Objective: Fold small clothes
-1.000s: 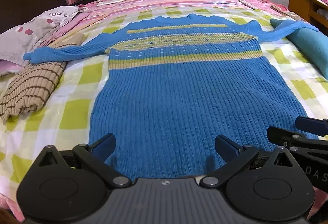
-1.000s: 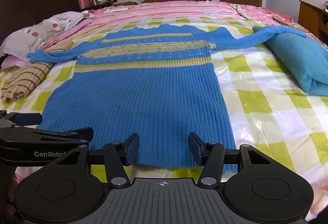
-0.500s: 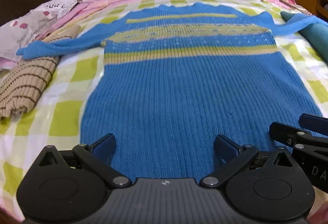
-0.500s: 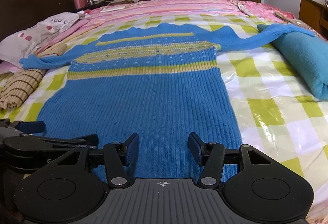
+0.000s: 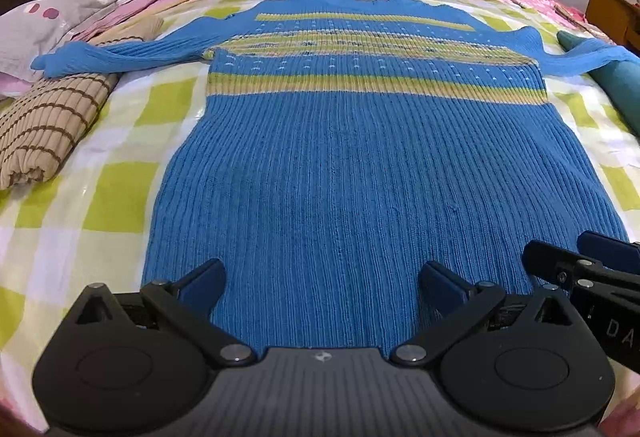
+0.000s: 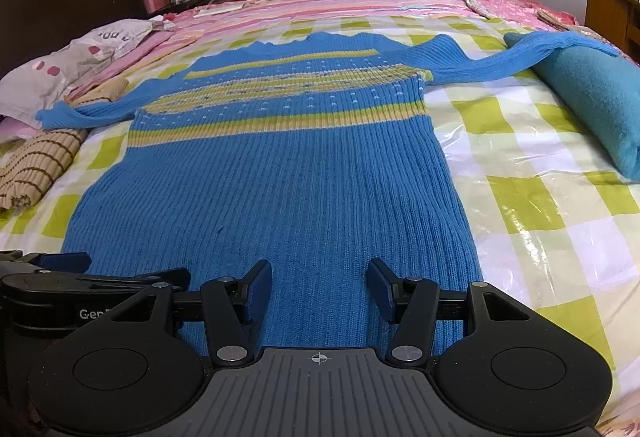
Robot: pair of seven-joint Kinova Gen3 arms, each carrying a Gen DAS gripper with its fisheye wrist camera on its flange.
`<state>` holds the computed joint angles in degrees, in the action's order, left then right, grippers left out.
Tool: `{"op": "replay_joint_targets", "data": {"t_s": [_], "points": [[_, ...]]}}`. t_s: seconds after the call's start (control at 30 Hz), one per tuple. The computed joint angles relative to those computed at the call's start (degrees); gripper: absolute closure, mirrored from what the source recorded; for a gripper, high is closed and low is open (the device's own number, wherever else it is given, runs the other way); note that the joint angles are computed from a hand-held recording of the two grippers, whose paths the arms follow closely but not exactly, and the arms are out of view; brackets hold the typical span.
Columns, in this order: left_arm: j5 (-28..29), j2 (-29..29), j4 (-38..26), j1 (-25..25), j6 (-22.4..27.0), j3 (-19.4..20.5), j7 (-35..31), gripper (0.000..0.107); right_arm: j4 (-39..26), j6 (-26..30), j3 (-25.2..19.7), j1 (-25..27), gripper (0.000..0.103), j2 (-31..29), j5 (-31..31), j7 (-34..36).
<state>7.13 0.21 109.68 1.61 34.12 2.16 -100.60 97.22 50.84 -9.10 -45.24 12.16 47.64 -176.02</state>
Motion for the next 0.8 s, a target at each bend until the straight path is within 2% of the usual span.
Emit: {"op": "replay_joint_targets", "data": {"t_s": [0.33,0.57,0.8], "points": [[2.2,-0.2,-0.6,-0.6,1.4,-0.4,-1.7,0.004,-0.3,0.1,-0.1,0.1,0.05,-0.1,-0.7,0.7],[1.4,-0.9,-0.5,-0.5,0.9,-0.3,-0.8,0.004,-0.4,-0.2,-0.3,0.2,0.05,-0.5,-0.4,0.9],[2.9,-1.2,-0.6,-0.9,0.7,-0.8,-1.7,0.004,-0.2,-0.4,-0.2,0.4,0.05,-0.8,-0.7,1.2]]}}
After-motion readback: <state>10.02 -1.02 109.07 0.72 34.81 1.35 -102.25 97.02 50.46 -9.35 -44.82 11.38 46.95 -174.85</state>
